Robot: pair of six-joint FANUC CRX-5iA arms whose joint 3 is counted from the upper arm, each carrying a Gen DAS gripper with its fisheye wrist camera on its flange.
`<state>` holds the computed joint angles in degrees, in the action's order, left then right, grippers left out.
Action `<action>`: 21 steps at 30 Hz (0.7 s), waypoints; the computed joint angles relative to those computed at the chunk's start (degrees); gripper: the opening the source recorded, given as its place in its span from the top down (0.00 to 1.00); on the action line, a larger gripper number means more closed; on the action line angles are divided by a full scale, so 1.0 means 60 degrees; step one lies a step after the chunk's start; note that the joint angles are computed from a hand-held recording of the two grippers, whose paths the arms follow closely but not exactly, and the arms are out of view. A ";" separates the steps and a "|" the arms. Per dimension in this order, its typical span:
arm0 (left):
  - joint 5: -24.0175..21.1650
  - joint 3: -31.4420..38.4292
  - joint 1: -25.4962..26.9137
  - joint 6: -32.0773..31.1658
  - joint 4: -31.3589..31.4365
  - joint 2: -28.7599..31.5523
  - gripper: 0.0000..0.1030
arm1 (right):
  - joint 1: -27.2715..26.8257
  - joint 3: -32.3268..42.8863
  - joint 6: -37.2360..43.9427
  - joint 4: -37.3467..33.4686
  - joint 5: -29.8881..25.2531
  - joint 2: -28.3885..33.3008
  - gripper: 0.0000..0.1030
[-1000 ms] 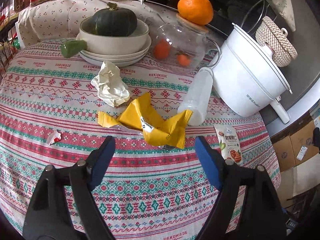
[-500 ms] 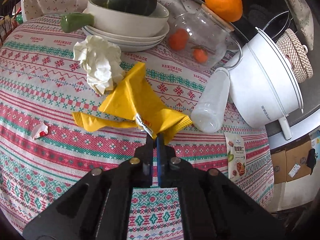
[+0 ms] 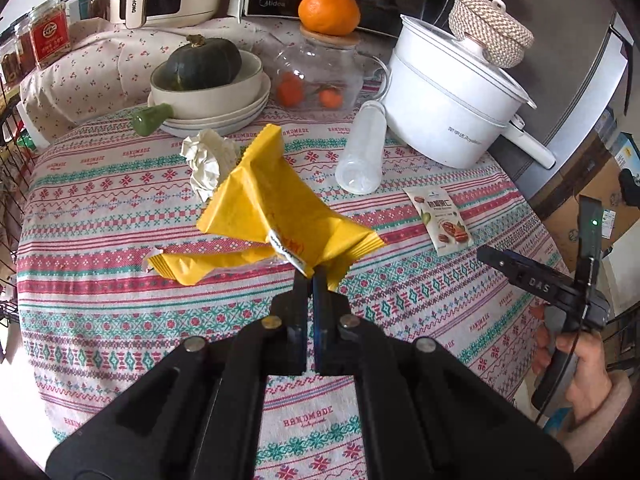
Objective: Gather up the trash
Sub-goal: 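Grasp the pecan kernels packet with the right gripper while the left gripper holds the wrapper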
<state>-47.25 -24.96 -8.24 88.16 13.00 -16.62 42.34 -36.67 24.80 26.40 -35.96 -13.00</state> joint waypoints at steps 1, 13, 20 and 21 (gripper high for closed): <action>0.0004 -0.0083 0.0013 -0.0014 -0.0030 -0.0135 0.98 | -0.0045 0.0100 0.0065 0.0033 0.0124 0.0255 0.25; -0.0010 0.0038 -0.0421 0.0341 -0.0823 -0.0203 0.98 | -0.0022 0.0415 -0.0802 0.2548 0.0422 0.1899 0.49; -0.0222 0.0534 -0.1037 0.1419 -0.2021 -0.0062 0.98 | 0.0389 0.0682 0.0596 0.2021 -0.0588 0.1824 0.95; -0.0244 0.0611 -0.1159 0.1550 -0.2171 -0.0054 0.98 | 0.0355 0.0766 0.1030 0.1513 -0.0663 0.1664 0.96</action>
<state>-48.71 -21.29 -15.19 97.46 -0.02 -16.95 44.48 -32.08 30.98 35.48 -39.95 -3.02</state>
